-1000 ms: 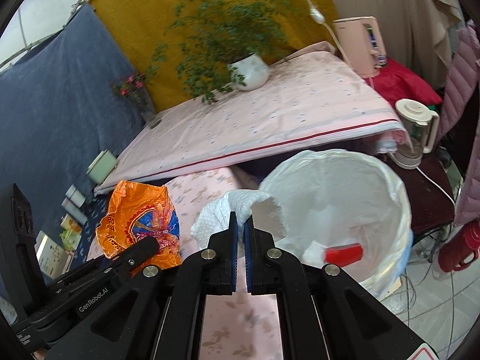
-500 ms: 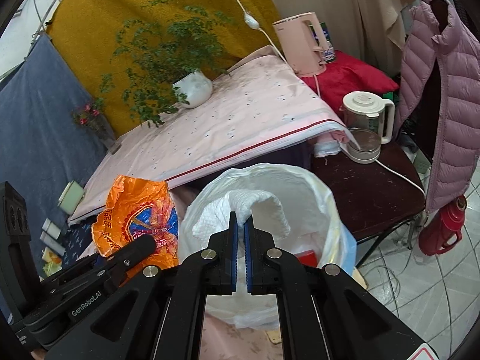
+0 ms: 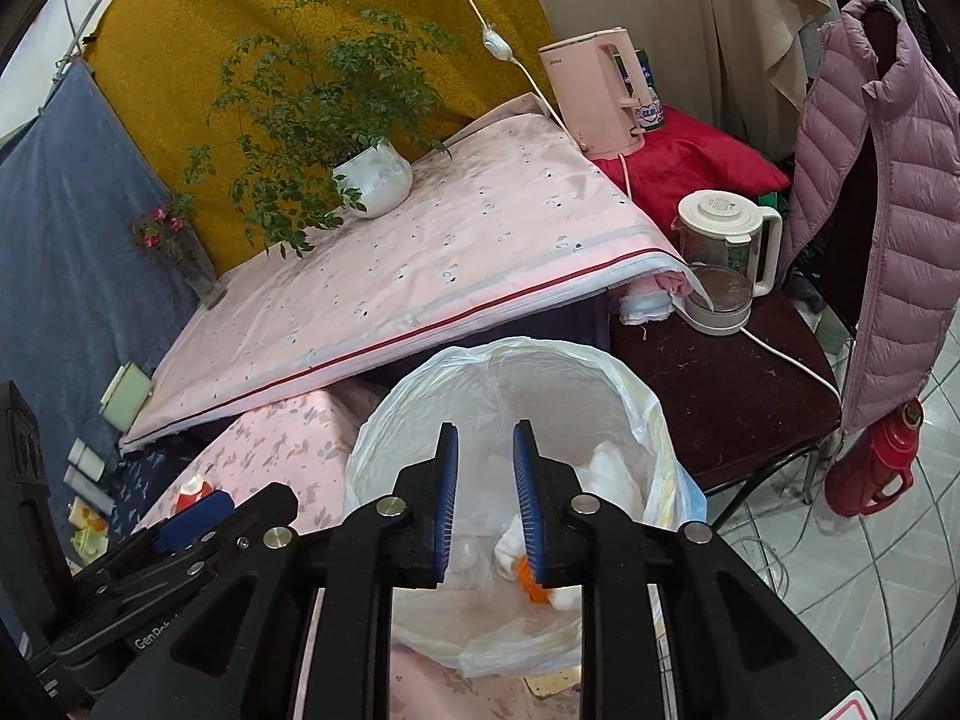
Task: Collect trash
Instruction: 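Drop the tissue and orange bag into the bin with both tools, then grasp the white gloves with the left tool while the right tool grasps the blue ribbon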
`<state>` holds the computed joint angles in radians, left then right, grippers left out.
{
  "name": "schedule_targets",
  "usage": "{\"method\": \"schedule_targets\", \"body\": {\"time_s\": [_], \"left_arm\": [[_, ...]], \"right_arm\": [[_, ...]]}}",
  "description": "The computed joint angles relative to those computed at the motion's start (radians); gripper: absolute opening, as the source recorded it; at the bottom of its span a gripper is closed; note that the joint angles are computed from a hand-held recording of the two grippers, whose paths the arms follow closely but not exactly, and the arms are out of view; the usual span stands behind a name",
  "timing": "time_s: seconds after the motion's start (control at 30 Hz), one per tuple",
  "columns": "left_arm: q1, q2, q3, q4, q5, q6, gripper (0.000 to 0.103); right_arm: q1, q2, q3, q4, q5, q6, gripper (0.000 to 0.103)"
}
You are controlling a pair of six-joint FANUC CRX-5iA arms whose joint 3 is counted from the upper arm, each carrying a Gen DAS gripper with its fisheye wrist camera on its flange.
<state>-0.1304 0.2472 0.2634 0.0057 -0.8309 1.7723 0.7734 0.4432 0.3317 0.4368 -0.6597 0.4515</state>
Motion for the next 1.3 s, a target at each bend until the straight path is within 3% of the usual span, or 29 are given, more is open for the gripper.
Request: {"method": "schedule_targets", "body": {"time_s": [0.33,0.47,0.7,1.3], "left_arm": [[0.025,-0.081,-0.076,-0.059,0.025,0.082,0.072],[0.04,-0.127,-0.117,-0.109,0.033,0.148,0.082],[0.096,-0.204,-0.198,-0.142,0.032,0.231,0.088],[0.312,-0.378,-0.412,-0.179,0.002,0.311,0.092]], "right_arm": [[0.039,0.011,0.039,-0.013,-0.028,0.051,0.026],[0.059,0.016,0.05,-0.027,-0.026,0.073,0.035],[0.1,0.046,0.111,-0.073,-0.051,0.155,0.04],[0.201,0.249,0.437,-0.24,-0.225,0.394,0.049]]}}
